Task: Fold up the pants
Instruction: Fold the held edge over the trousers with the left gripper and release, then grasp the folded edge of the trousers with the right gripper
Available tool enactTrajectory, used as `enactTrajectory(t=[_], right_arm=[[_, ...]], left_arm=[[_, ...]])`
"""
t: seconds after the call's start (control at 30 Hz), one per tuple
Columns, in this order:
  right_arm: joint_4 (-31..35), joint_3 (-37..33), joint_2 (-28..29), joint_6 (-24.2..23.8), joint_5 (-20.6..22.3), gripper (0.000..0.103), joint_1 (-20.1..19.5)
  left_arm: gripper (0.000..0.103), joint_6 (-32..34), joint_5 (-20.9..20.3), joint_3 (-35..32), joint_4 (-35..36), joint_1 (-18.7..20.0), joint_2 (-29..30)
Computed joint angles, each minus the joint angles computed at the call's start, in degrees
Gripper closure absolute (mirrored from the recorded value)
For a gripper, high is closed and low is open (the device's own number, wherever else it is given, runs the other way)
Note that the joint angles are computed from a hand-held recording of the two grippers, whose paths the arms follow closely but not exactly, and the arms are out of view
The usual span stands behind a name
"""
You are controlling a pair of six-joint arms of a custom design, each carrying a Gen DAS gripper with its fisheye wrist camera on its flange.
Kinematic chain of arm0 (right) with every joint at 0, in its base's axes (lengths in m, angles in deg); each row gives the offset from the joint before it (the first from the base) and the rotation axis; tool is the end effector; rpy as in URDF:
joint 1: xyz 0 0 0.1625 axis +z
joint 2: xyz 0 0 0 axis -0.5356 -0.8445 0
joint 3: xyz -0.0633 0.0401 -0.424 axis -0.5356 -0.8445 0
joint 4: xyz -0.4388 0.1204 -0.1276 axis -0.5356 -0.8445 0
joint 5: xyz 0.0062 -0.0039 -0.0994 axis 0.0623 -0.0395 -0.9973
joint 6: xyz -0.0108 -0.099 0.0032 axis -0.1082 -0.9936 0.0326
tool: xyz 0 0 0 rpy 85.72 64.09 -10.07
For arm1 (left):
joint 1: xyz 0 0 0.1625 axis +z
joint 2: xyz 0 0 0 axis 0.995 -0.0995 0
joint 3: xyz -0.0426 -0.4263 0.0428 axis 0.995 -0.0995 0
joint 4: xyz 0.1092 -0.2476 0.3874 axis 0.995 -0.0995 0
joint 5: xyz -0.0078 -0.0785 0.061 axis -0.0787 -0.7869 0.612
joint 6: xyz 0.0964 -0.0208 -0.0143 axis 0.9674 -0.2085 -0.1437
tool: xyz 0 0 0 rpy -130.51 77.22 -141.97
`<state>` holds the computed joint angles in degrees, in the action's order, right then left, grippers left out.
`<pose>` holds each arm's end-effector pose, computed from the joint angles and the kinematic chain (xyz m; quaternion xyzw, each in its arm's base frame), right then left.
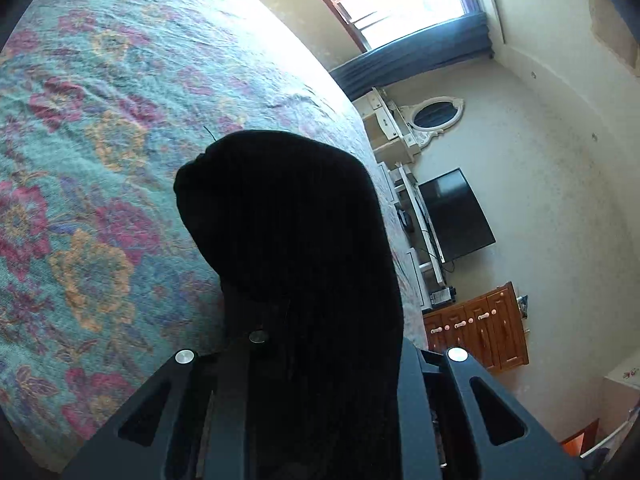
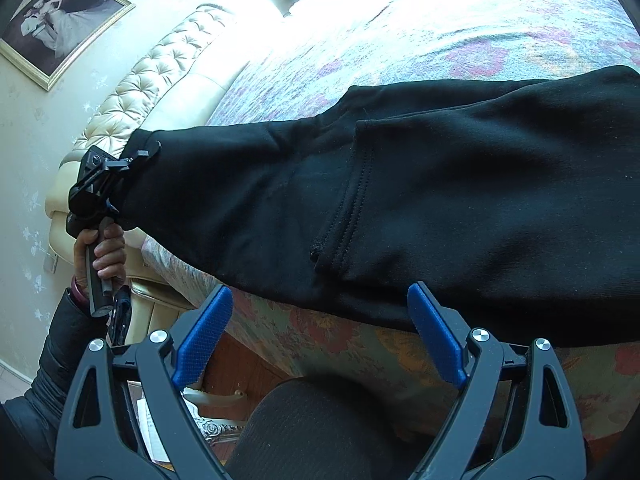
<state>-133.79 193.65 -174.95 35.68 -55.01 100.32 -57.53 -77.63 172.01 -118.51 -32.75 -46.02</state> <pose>-0.0359 -0.4840 0.2746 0.1010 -0.9755 0.1949 0.0156 -0.2526 -0.5377 0.0465 -0.0743 -0.9623 0.2258 0.1318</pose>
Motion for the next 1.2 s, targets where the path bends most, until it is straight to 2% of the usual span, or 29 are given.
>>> enactTrajectory(t=[0.13, 0.3, 0.5, 0.57, 0.6, 0.63, 0.67, 0.7, 0.83, 0.93, 1.0, 1.13, 1.2], right_arm=[[0.56, 0.29, -2.01, -0.23, 1.89, 0.014, -1.45], [0.63, 0.21, -4.3, 0.1, 4.74, 0.014, -4.2], [0.78, -0.84, -6.58, 2.27, 7.64, 0.014, -8.53], [0.97, -1.48, -6.91, 3.62, 9.28, 0.014, -9.87], [0.92, -1.63, -7.06, 4.19, 10.06, 0.014, -10.44], [0.99, -2.01, -6.98, 4.59, 10.72, 0.014, -11.01], [1.1, -2.27, -6.94, 5.04, 11.29, 0.014, -11.36], [1.5, -2.54, -6.88, 5.42, 12.0, 0.013, -11.72], [3.66, -3.29, -6.87, 6.33, 14.99, 0.014, -13.41], [4.49, -3.88, -6.78, 7.6, 15.83, 0.014, -14.01], [4.16, -4.52, -6.13, 8.55, 14.72, 0.014, -13.64], [1.01, -5.88, -3.77, 10.56, 8.53, 0.014, -10.74], [-0.56, -6.58, -2.39, 11.44, 5.56, 0.014, -8.99]], left_arm=[[0.086, -0.05, -0.12, -6.45, 3.05, -4.5, 5.99], [0.086, 2.6, 5.68, -15.92, 12.72, -9.72, 15.58], [0.085, 4.4, 10.78, -24.93, 23.67, -11.48, 26.19], [0.08, 3.99, 14.13, -26.84, 26.26, -12.3, 28.55], [0.073, 3.89, 15.03, -27.38, 26.39, -12.62, 29.3], [0.06, 3.55, 15.28, -27.53, 25.63, -12.88, 29.68], [0.053, 3.47, 14.57, -27.44, 24.2, -12.84, 29.84], [0.042, 3.28, 13.76, -27.16, 22.96, -12.96, 29.74], [0.03, 1.13, 12.19, -23.85, 17.41, -13.58, 27.29], [0.025, 0.25, 17.27, -18.79, 12.55, -14.99, 23.74], [0.022, -0.48, 23.14, -14.88, 9.57, -15.96, 21.35], [0.02, -3.24, 32.81, -9.52, 9.61, -16.39, 17.75], [0.02, -5.6, 33.65, -7.43, 10.03, -15.5, 16.28]])
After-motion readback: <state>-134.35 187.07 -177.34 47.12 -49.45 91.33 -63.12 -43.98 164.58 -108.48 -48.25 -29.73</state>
